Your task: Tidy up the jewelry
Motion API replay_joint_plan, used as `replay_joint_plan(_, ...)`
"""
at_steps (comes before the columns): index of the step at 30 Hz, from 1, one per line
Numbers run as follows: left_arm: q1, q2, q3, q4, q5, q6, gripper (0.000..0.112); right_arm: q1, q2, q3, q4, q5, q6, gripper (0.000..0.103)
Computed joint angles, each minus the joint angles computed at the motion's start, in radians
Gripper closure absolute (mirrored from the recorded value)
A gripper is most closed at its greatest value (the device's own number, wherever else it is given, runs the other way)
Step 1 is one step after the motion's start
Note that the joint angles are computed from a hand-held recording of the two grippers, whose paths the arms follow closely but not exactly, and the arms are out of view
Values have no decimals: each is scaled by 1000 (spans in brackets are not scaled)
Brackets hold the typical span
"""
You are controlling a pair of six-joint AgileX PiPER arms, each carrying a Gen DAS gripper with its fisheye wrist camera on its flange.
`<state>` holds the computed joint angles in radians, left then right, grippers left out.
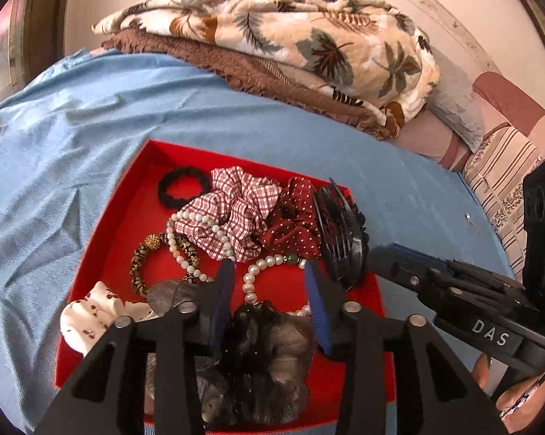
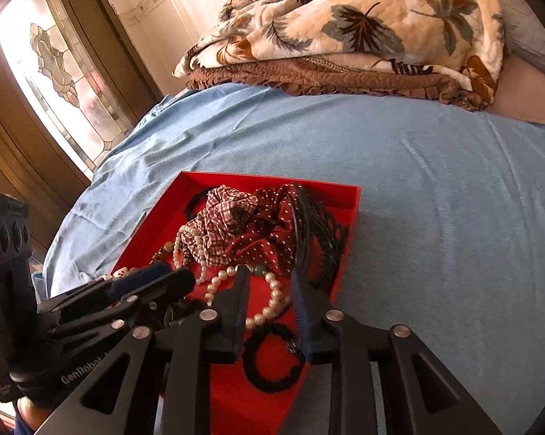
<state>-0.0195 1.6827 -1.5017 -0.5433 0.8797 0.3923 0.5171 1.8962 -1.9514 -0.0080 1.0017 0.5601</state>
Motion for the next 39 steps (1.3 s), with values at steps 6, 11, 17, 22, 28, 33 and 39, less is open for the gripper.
replay_joint_plan(6, -10, -65, 61, 4, -75, 4, 68, 9, -129, 169, -45, -48, 68, 63)
replay_joint_plan(11, -54, -162, 151, 117, -204, -78, 58, 38, -206, 264, -119, -50, 132, 59)
replay_joint_plan(17, -194, -352, 322, 694, -425, -583, 22, 84, -282, 357, -198, -39, 199, 54)
replay_joint_plan(22, -293, -460, 370, 1102, -354, -1014, 9, 106, -369, 465, -220, -63, 252, 48)
replay_joint_plan(28, -437, -540, 358, 1319, -152, -1242, 9, 138, -454, 554, -272, -67, 311, 46)
replay_joint_plan(33, -664, -625, 411, 1619, -19, -1470, 9, 193, -504, 594, -358, -44, 375, 41)
replay_joint_plan(39, -777, -619, 348, 1539, 53, -1401, 9, 232, -533, 604, -412, -9, 407, 35)
